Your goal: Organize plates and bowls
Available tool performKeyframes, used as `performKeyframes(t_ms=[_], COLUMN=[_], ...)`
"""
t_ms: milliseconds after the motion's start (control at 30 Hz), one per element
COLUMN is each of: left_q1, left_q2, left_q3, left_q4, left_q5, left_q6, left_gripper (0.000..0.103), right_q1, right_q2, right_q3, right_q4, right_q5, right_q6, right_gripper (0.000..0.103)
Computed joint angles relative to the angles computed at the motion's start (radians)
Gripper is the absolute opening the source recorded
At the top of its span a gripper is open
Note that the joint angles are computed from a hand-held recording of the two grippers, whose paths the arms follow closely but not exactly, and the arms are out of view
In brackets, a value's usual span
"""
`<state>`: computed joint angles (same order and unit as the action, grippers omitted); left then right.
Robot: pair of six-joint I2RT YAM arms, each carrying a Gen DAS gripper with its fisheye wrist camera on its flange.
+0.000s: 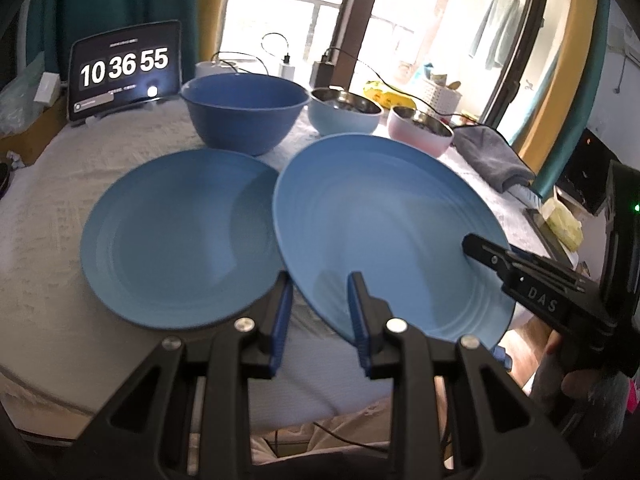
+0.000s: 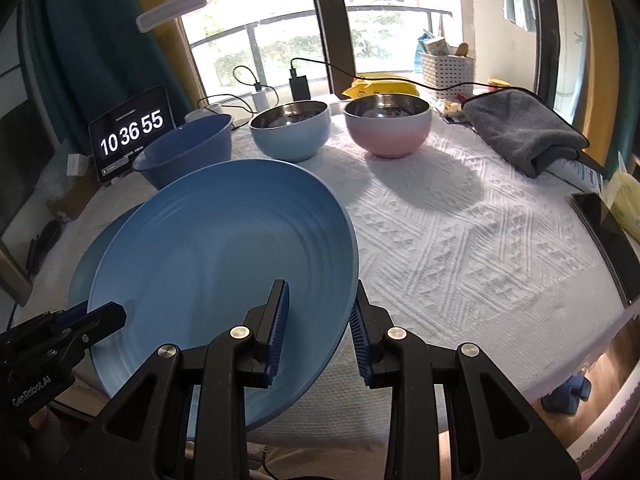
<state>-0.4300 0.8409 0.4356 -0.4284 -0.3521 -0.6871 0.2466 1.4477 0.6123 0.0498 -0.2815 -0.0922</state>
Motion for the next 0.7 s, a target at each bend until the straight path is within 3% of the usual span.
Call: performKeyframes(t_ms=[700], left_q1=[0.305], left_q2=[-0.291], left_q3=[-0.091], left_q4=[-0.112], left_q5=[0.174], left_q6=[0.123], left_gripper=[0.029], right_q1=[0.214], right_q2=[0.017], right_q3=[0.04], right_q4=[-0.018], right_q5=[0.129], right_q6=[0.055], right_gripper=[0.032])
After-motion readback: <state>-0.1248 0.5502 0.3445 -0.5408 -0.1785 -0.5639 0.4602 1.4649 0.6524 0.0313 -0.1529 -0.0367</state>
